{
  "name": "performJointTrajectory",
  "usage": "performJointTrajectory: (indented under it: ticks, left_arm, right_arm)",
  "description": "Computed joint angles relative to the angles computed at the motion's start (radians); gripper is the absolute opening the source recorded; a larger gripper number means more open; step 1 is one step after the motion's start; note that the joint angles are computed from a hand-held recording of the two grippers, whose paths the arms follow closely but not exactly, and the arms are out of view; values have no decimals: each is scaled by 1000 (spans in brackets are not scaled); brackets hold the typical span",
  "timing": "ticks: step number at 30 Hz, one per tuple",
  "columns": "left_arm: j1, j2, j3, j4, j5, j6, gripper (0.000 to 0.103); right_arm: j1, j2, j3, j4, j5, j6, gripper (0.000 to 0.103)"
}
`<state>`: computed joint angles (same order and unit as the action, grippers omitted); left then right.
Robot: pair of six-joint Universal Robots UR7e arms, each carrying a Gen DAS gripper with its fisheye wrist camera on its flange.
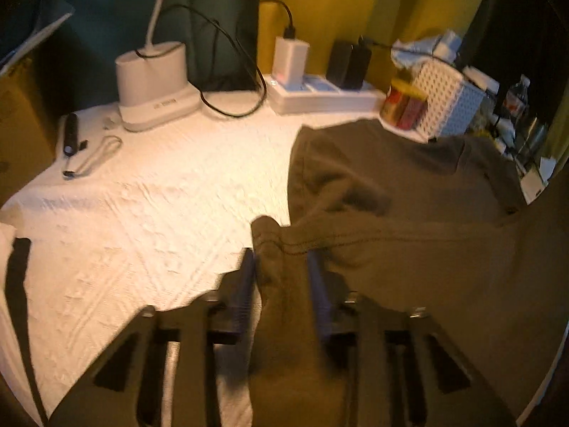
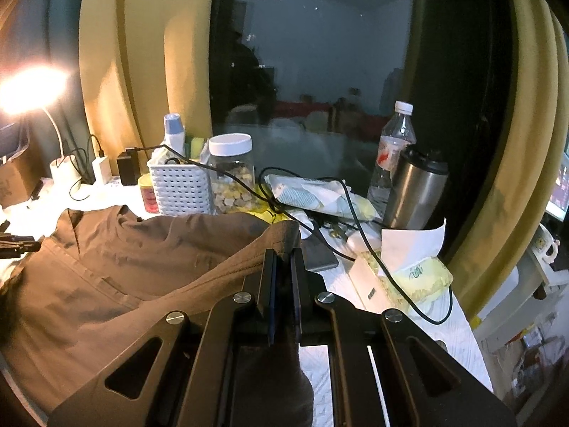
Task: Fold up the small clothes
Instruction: 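Carry the hem toward the collar with both grippers, folding the shirt in half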
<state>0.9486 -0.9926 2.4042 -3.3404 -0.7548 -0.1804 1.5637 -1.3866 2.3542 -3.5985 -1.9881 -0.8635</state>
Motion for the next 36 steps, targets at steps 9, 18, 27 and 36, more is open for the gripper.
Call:
performJointTrajectory:
  ticks: [9,18,27,36]
  left_arm:
    - [-45,13,16,-66,73,28,2]
    - [-120,-46,7,-222,174,181,2]
    - [-83,-7,-93,-325,194,351,2]
    - [-46,67,-207,-391,185,479,2]
  right_arm:
    - [-8,32,-21,1,-5,-1,8]
    - [-13,64,-61,-6,4,-22,8]
    - [-27,102,-138,1,37,-44,8]
    - [-37,193,-241,-29,64,-105,8]
